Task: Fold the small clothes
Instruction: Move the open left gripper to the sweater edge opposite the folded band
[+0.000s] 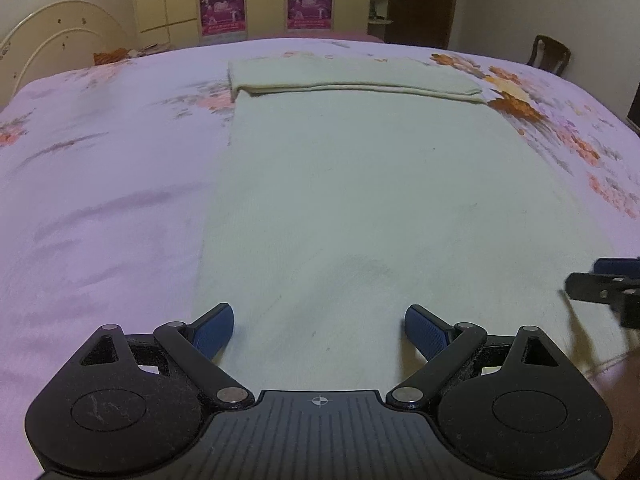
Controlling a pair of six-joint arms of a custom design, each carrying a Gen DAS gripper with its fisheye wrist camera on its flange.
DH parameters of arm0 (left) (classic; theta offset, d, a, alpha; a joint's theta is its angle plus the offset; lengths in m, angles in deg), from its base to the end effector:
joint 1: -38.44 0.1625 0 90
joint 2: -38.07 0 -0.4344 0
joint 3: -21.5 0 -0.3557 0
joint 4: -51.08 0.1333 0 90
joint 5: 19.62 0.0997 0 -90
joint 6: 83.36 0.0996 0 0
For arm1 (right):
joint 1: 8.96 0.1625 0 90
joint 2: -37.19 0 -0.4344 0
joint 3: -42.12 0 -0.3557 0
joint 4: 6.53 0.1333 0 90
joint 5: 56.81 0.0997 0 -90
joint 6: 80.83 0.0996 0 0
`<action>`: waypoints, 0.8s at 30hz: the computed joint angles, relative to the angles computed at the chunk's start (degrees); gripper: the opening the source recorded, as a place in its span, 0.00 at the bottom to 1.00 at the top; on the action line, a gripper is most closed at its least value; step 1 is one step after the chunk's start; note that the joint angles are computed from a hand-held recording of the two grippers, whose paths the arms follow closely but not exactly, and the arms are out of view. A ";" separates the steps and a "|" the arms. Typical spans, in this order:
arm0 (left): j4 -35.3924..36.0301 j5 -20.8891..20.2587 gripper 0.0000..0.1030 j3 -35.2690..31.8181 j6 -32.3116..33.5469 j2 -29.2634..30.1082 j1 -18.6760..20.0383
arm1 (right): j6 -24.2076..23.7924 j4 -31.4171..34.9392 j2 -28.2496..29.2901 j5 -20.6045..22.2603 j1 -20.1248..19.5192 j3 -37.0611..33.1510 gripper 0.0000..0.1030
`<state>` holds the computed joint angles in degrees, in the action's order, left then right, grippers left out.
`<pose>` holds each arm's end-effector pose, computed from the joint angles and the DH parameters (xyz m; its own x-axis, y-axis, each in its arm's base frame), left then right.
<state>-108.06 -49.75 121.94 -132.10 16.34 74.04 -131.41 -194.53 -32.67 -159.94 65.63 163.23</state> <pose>-0.3302 -0.5063 -0.0914 -0.7183 -0.1071 -0.6874 0.3970 0.7483 -0.5315 -0.0291 -0.5222 0.2991 -0.7089 -0.2447 0.6615 -0.5757 0.7426 -0.3423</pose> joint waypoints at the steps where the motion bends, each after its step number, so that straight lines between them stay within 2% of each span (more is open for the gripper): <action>1: -0.03 -0.02 0.89 0.39 -0.28 -0.20 -0.09 | 0.67 -0.12 -0.58 0.21 -0.23 0.37 0.49; 6: 0.25 -0.59 0.90 1.89 -1.46 -0.92 -0.12 | 1.43 -2.12 -1.44 -0.35 -0.87 1.58 0.53; 8: 0.22 -0.90 1.00 2.26 -1.70 -1.00 0.00 | 2.85 -1.86 -1.00 -1.90 -0.95 1.22 0.58; 10: 0.96 -1.19 1.00 2.26 -2.51 -1.03 0.03 | 4.26 -1.42 -0.69 -1.64 -1.39 0.96 0.60; 12: 1.26 -1.02 1.00 2.21 -2.37 -0.83 -0.09 | 3.69 -2.87 -0.26 -1.57 -1.49 1.51 0.65; 14: 1.79 -0.92 1.00 2.05 -3.02 -0.74 -0.14 | 2.71 -2.38 0.48 -2.96 -1.11 1.46 0.91; 16: 3.73 -0.77 1.00 1.74 -5.89 -0.83 -0.31 | 0.08 -3.73 1.85 -5.31 -0.20 1.79 0.99; 17: 4.09 -1.00 1.00 1.71 -6.45 -0.90 -0.36 | -0.59 -5.68 2.59 -6.09 0.17 2.07 1.00; 19: 0.73 -1.40 1.00 3.06 -5.67 -0.93 -0.55 | 1.30 -6.87 2.88 -5.44 -0.05 2.36 1.00; 22: -2.41 -0.54 1.00 4.97 -4.79 -0.64 -1.29 | 1.78 -8.38 2.36 -3.48 -0.94 3.49 0.99; 24: -5.72 -0.42 1.00 7.01 -2.84 -0.59 -2.07 | 0.04 -10.11 1.97 -0.92 -2.18 4.77 0.99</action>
<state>-113.78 -50.17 128.95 -134.94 15.74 71.97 -131.37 -204.64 -30.69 -160.86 63.45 168.00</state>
